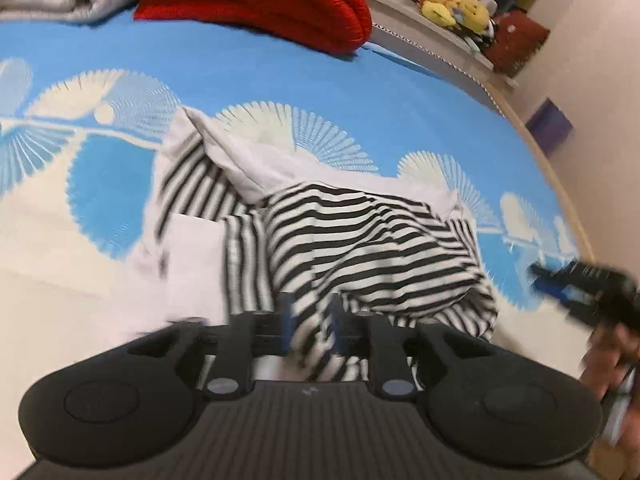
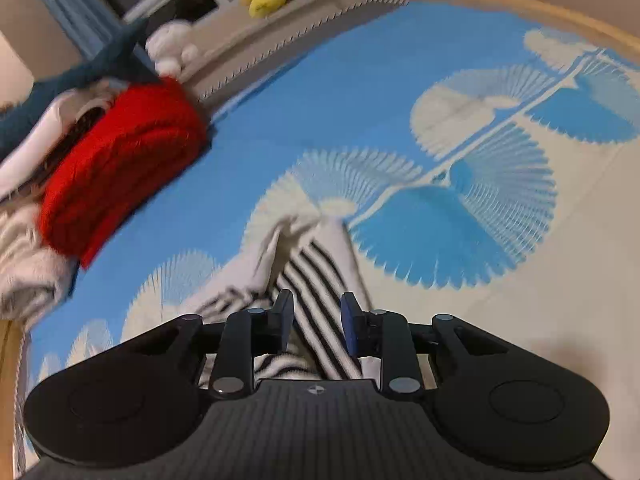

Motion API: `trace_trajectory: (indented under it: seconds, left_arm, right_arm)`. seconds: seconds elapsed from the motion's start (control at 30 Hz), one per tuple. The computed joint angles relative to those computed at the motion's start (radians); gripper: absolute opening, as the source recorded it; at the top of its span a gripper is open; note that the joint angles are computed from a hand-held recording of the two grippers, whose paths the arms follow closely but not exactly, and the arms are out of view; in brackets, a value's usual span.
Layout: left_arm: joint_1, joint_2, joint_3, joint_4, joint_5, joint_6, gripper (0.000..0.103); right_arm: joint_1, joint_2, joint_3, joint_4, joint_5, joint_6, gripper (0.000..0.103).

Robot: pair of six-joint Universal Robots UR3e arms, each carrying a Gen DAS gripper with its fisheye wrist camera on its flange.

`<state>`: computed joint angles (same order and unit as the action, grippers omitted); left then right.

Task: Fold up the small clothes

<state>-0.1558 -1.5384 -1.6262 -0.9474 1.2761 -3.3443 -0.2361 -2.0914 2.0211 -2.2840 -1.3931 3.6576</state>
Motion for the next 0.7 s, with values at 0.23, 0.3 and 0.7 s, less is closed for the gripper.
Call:
trace_trajectory:
  seconds: [0.23,0.3,0.7]
  left_arm:
    - [-0.009,-0.122,0.056,-0.119,-0.028,-0.134,0.065]
    - [-0.026,-0.165,0.064,-0.132,0.001,-0.14,0.055]
    - [0.195,0.011,-0.272,0.442,-0.307,-0.153,0.002]
  right_arm:
    - [0.141,0.172,-0.067,0.093,-0.032,-0.001,0.047]
    - [0.196,0.222,-0.09,0.106,-0.1,0.023,0.047]
    - [0.127,0.069,0.09,-0.376,0.066,0.11,0.003]
